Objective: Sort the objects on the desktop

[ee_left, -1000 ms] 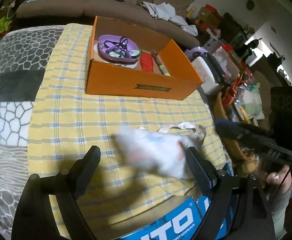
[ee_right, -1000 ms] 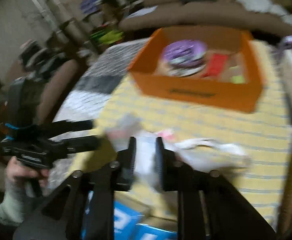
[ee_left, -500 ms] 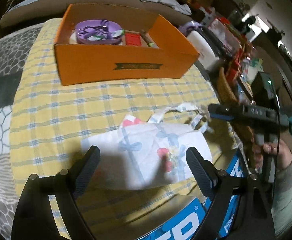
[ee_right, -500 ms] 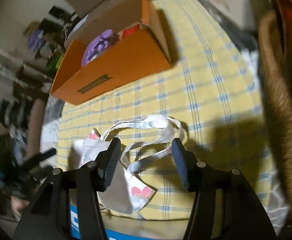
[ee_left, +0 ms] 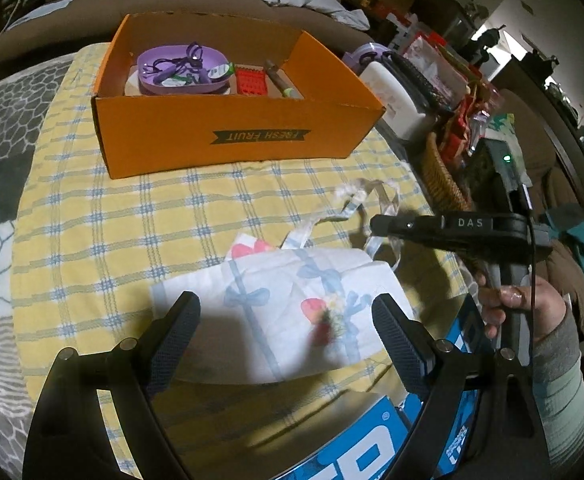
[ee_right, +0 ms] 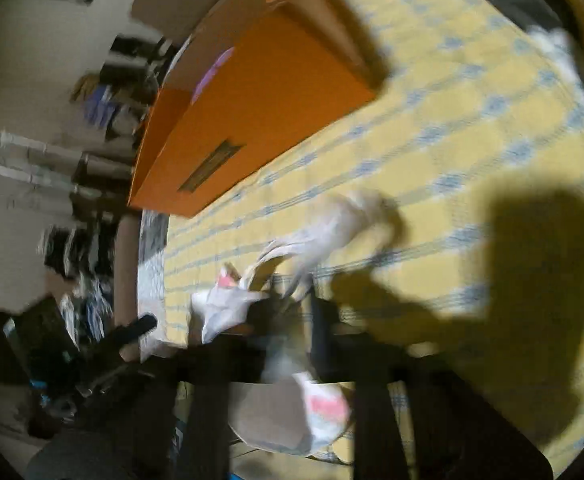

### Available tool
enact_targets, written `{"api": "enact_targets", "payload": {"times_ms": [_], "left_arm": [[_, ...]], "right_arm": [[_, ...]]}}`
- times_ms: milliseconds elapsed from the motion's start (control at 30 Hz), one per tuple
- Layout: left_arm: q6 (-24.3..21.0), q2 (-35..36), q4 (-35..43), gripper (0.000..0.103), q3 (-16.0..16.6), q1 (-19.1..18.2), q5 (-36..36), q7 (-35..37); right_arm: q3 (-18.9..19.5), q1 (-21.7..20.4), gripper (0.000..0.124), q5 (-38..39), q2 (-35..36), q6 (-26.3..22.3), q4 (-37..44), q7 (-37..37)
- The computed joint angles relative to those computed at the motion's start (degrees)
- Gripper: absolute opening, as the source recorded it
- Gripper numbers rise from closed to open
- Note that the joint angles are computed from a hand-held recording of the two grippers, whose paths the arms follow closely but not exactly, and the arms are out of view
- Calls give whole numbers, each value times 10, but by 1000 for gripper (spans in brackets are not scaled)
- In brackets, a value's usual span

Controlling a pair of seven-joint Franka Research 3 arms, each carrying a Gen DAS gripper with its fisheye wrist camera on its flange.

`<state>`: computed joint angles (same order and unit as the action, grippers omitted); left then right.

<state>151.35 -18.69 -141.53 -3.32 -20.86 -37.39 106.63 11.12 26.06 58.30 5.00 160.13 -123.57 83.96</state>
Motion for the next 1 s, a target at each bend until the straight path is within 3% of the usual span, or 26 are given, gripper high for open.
{"api": "enact_targets", "payload": {"times_ms": [33,133,200,233,367,433,533,700,1000], "left_arm": [[3,-3,-2,90,2,-2,-6,8],[23,-18,-12,90,9,-13,-28,39],[44,-38,-23,90,10,-18,-29,46],[41,-47,-24,90,11,-18,-23,36],[36,-117,-28,90,14,-19,11,9],[44,-152,-28,90,19,-25,32,-8],[45,-195,-14,93,35,-45,47,-32],[49,-251,1,93,40,-74,76,-82],[56,-351,-4,96,24,-140,145,-119]], "right_arm": [[1,6,4,-21,-4,17,-1,7],[11,16,4,9,-33,55,4,-50],[13,30,4,-44,-64,79,3,-44],[14,34,4,-112,-80,78,7,-11],[28,19,4,-408,-115,-16,67,144],[38,18,4,-507,-125,-82,123,177],[55,30,4,-592,-133,-152,193,202],[90,59,4,-680,-163,-242,286,226],[139,81,4,-693,-230,-318,335,244]]}}
